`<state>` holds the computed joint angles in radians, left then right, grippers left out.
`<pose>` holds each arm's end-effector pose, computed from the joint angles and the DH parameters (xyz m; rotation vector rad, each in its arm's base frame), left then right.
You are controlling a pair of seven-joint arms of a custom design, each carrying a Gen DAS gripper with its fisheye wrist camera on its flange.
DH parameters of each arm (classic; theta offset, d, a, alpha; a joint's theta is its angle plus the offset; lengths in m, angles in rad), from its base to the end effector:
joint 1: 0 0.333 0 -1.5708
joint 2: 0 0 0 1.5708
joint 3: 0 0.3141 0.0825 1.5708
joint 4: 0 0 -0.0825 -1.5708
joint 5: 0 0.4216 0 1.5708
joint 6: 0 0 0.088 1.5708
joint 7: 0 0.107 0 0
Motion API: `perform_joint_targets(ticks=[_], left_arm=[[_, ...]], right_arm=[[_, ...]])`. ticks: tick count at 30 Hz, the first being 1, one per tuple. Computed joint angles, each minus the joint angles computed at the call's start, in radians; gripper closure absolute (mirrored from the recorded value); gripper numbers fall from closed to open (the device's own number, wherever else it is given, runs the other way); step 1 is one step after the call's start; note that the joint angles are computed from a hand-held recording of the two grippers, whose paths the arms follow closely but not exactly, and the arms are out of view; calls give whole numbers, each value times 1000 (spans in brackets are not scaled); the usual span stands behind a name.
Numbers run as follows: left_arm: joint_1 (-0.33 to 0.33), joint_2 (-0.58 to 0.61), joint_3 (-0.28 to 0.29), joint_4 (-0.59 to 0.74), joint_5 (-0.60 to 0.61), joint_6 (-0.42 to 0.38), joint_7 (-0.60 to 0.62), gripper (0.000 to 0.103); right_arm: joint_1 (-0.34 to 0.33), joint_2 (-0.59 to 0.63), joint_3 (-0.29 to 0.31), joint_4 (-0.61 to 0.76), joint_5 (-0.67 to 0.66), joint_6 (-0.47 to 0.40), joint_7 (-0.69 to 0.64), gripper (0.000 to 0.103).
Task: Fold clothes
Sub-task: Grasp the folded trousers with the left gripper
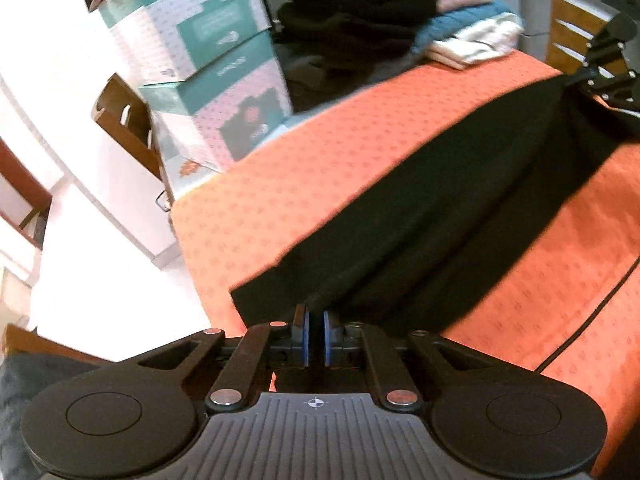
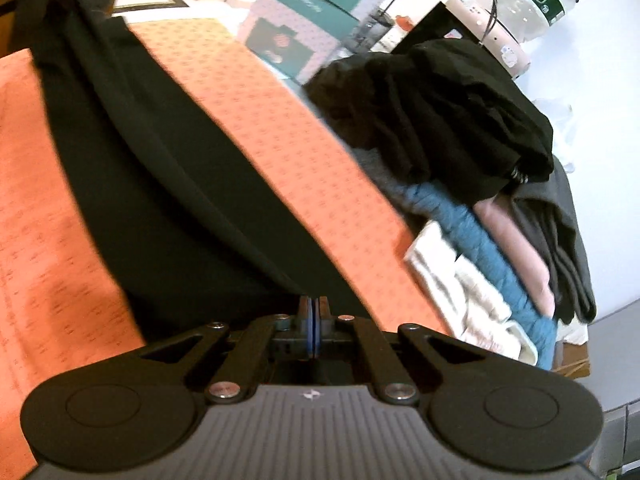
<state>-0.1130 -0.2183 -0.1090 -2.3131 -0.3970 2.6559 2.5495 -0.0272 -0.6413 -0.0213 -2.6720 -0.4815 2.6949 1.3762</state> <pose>0.5378 -0.1123 0.4719 -0.8701 2.5194 -0.6228 0.4264 -0.0055 0.4876 -2.4271 1.4213 -1.0525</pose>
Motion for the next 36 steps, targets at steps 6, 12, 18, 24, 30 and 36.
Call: perform_joint_targets(ticks=[6,12,18,24,30,36], left_arm=[[23,165,-33,164,116,-32,-158,94],[29,281,-38,276,202,-76,-243,94],[28,354,-37,341,240,-91,-311,88],[26,400,-27,367,250,-57,-431,53],[42,355,-31,338,192,-70,-550,45],[41,226,-41,226,142,-48,-526,42]], right_arm=[[-42,227,-7,148,-48,69,-2,102],[-12,407,-40,286,-14,51,-95,102],[16,514,-55,376,71,-13,-196,102],[18,548,-50,400,80,-43,-216,100],[12,478,-54,377,111,-60,-160,79],[-9,326,-56,315,144,-145,-28,76]])
